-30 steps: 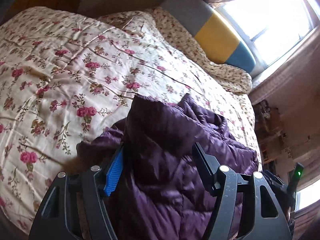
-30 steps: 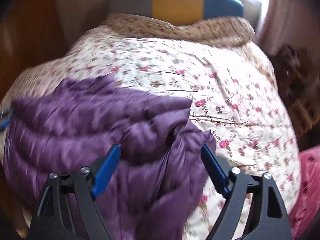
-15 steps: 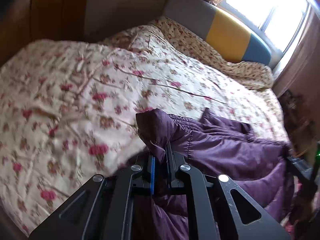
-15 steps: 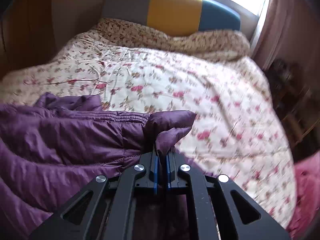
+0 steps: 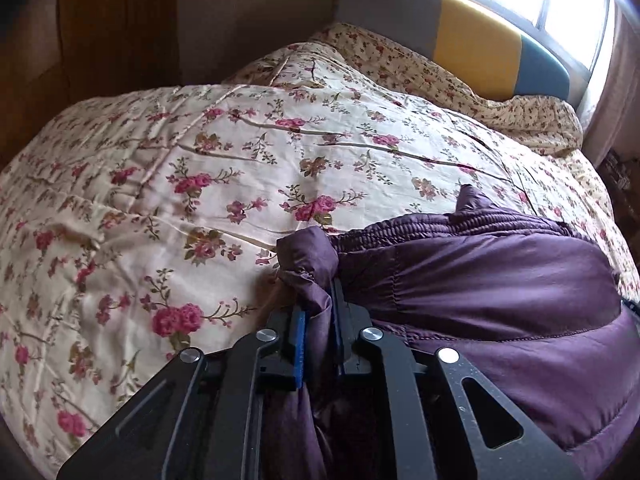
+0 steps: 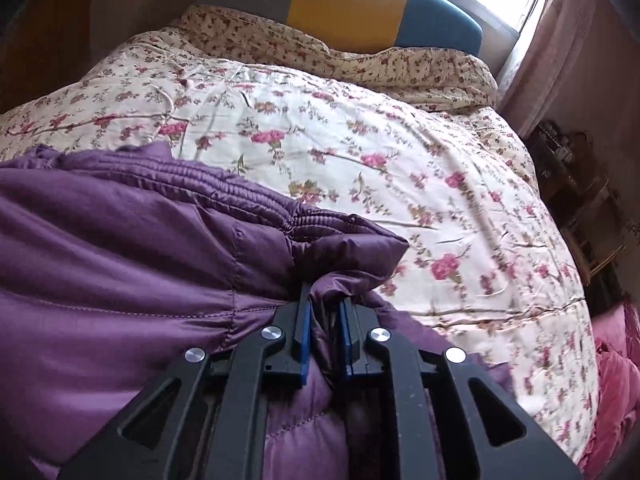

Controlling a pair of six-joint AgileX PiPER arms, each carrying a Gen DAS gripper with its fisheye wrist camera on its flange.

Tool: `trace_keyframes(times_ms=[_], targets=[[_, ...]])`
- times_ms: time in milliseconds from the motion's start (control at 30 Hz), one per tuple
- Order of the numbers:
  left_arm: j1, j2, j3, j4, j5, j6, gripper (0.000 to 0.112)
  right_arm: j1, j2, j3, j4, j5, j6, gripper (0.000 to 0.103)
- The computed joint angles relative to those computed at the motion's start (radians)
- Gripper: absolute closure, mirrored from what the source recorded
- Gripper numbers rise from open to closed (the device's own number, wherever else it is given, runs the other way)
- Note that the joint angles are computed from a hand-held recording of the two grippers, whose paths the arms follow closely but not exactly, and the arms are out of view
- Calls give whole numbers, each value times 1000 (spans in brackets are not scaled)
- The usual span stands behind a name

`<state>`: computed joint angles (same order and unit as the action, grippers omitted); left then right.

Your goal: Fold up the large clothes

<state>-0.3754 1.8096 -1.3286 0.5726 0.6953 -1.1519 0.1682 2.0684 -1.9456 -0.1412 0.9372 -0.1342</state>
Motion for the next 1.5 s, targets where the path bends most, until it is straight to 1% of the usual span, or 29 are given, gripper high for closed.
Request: trace_keyframes(times_ms=[67, 167, 233, 267, 300, 333, 367, 400, 433, 467, 500, 533, 600, 667, 767, 867, 933, 1033, 1100, 1267, 1400, 1500], targets=[[9, -1, 14, 0, -21, -25, 99, -1, 7, 1, 0, -12, 8, 91], [16, -8, 31, -6, -48, -35, 99, 0, 10, -1, 2, -13, 7, 91], [15, -10, 31, -7, -45, -34, 99, -3, 16, -14, 15, -4, 5, 90], [14, -7, 21, -11, -31, -27, 96, 0, 20, -24, 11, 5, 7, 90], [13, -6, 17, -8, -20, -29, 87, 3, 27, -44, 3, 22, 11, 91], [11, -9, 8, -6, 9, -37, 79, 1, 35, -67, 7, 42, 7, 89], [11, -19, 1, 0, 49, -58, 57, -4, 42, -91, 13, 63, 6, 84], [13, -41, 13, 7, 50, -77, 43, -10, 40, -101, 17, 76, 7, 80], [7, -84, 46, 47, 41, -128, 42, -17, 40, -122, 20, 95, 18, 66], [-8, -105, 51, 81, 62, -158, 42, -25, 33, -128, 27, 101, 25, 52], [-30, -127, 54, 121, 90, -191, 42, -34, 21, -133, 50, 108, 23, 51], [-53, -151, 58, 157, 111, -222, 42, -38, 6, -129, 63, 112, 23, 52], [-100, -190, 63, 203, 126, -261, 42, -34, -54, -84, 86, 82, 32, 52], [-154, -201, 53, 238, 146, -301, 42, -19, -106, -52, 121, 72, 29, 52], [-210, -174, 20, 244, 135, -310, 42, 36, -191, 27, 179, 42, 21, 51], [-245, -132, -6, 236, 127, -304, 42, 107, -242, 110, 188, 0, 42, 50], [-256, -101, -14, 234, 121, -305, 42, 160, -252, 158, 148, -29, 80, 49], [-252, -67, 2, 234, 104, -311, 42, 233, -262, 238, 26, -87, 160, 49], [-244, -66, 46, 259, 62, -349, 42, 253, -260, 269, -20, -110, 192, 49], [-241, -48, 73, 292, 22, -383, 42, 299, -251, 364, -162, -192, 297, 49], [-232, -36, 79, 293, -6, -394, 42, 321, -219, 372, -250, -206, 358, 49], [-230, -23, 68, 283, -3, -385, 42, 335, -205, 374, -306, -210, 399, 49]])
